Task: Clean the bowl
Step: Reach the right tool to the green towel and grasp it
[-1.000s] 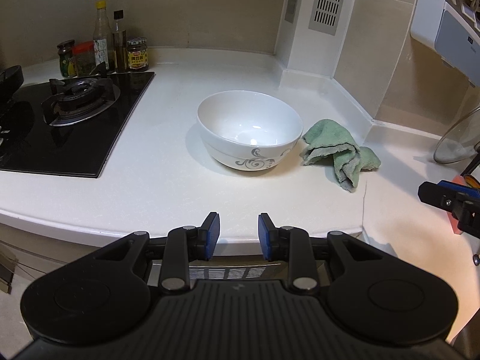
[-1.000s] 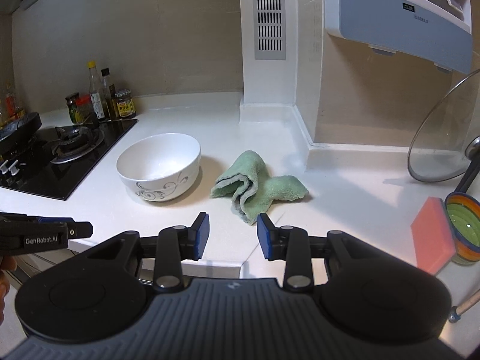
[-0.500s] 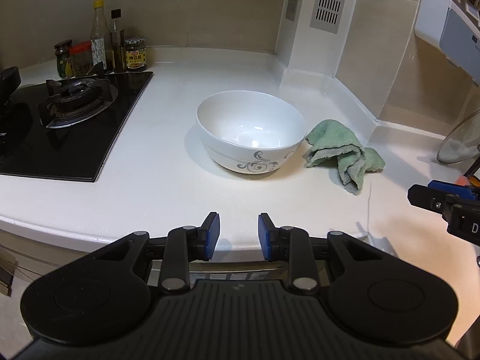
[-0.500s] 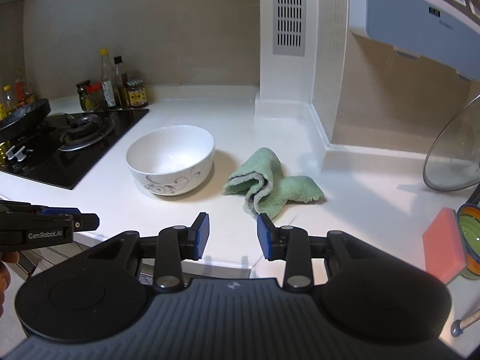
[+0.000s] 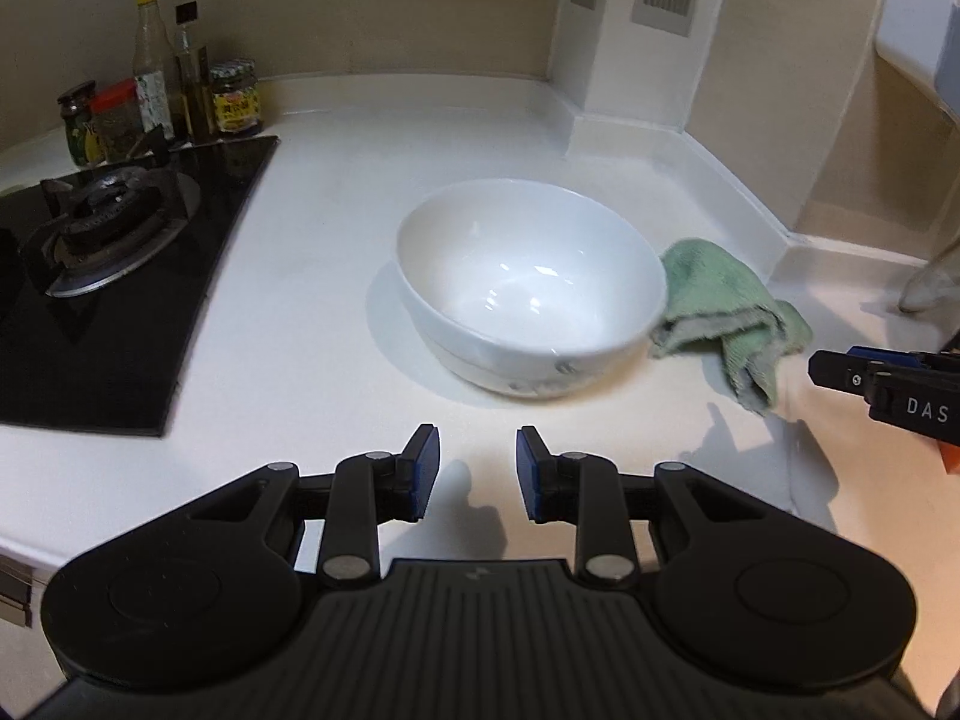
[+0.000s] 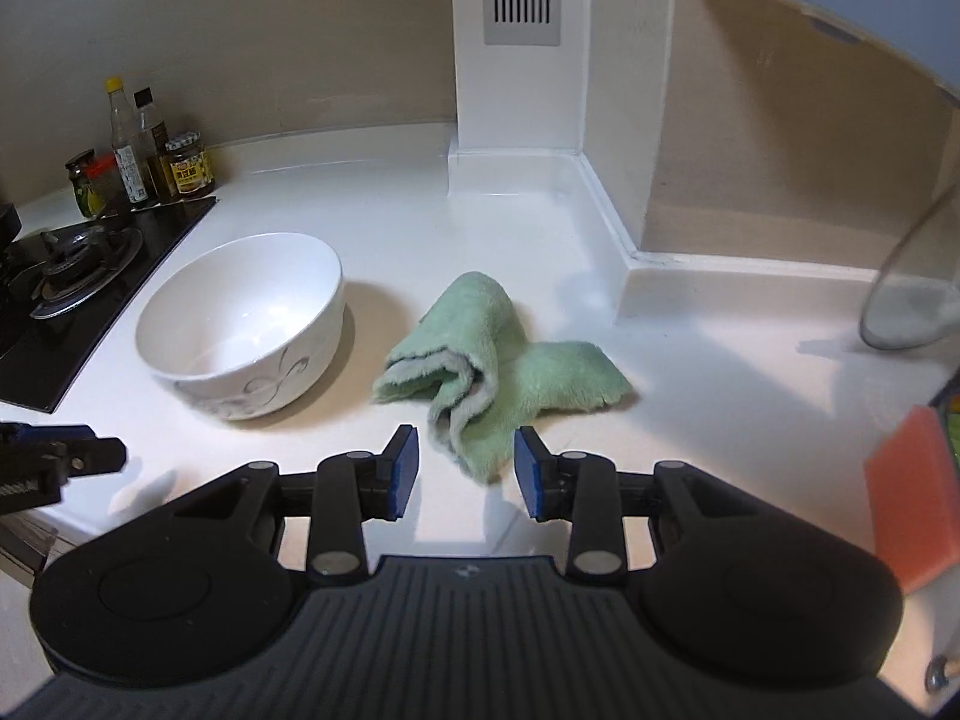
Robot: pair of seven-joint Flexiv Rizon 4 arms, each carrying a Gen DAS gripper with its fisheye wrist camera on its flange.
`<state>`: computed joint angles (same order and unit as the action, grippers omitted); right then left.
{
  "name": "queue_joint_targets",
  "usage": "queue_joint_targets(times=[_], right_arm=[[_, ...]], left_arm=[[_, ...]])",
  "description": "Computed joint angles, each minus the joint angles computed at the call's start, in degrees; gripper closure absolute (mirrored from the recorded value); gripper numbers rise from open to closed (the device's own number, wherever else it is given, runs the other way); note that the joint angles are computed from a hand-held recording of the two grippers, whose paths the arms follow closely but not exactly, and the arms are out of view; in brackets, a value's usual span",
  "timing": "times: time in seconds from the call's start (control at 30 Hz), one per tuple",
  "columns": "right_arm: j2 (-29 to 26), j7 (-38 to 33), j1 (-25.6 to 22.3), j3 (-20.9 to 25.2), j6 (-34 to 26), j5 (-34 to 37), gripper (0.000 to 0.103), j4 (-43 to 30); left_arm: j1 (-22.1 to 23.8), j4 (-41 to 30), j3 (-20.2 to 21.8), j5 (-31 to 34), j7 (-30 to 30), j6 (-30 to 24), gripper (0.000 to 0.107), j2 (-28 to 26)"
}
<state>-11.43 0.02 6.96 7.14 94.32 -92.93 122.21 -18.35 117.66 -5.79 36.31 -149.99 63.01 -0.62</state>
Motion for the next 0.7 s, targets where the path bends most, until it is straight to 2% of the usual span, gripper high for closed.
queue_joint_targets(times=[0.07, 0.17, 0.3, 0.37, 0.47, 0.57, 0.63, 0.7], right_arm=[[-1.3, -6.0, 1.4, 0.0, -0.5, 5.7, 0.068, -0.6], [-4.4, -16.9, 3.6, -0.2, -1.0, 14.4, 0.067, -2.7], [-8.1, -26.9, 5.0, 0.6, -3.0, 23.1, 0.067, -5.1], [-9.4, -31.1, 4.8, 2.2, -4.4, 28.8, 0.067, -5.8], [-9.8, -31.3, 5.9, 0.7, -2.5, 32.8, 0.068, -5.2], [-8.8, -27.6, 11.0, -7.0, 2.1, 31.1, 0.069, -3.5], [-7.8, -25.1, 16.8, -15.0, 5.9, 29.6, 0.078, -2.1], [-7.6, -25.8, 20.7, -19.8, 8.5, 30.7, 0.08, -1.2]], left_arm=[[0.4, -0.6, 0.2, 0.6, -1.6, -1.4, 0.073, 0.3], [0.9, -1.8, 0.2, 1.3, -3.9, -4.2, 0.073, 0.7], [1.2, -3.0, -0.2, 0.7, -2.6, -7.6, 0.073, 0.8], [1.2, -3.2, -0.2, 0.0, -1.2, -8.0, 0.073, 0.6], [1.3, -3.7, -0.2, -0.9, 0.2, -7.8, 0.073, -0.2], [1.1, -4.5, 0.1, -1.6, 1.9, -6.8, 0.073, -1.4], [0.8, -5.1, 0.3, -0.8, 2.2, -5.6, 0.073, -2.1], [0.5, -5.8, 0.6, -0.3, 2.4, -5.1, 0.073, -2.7]])
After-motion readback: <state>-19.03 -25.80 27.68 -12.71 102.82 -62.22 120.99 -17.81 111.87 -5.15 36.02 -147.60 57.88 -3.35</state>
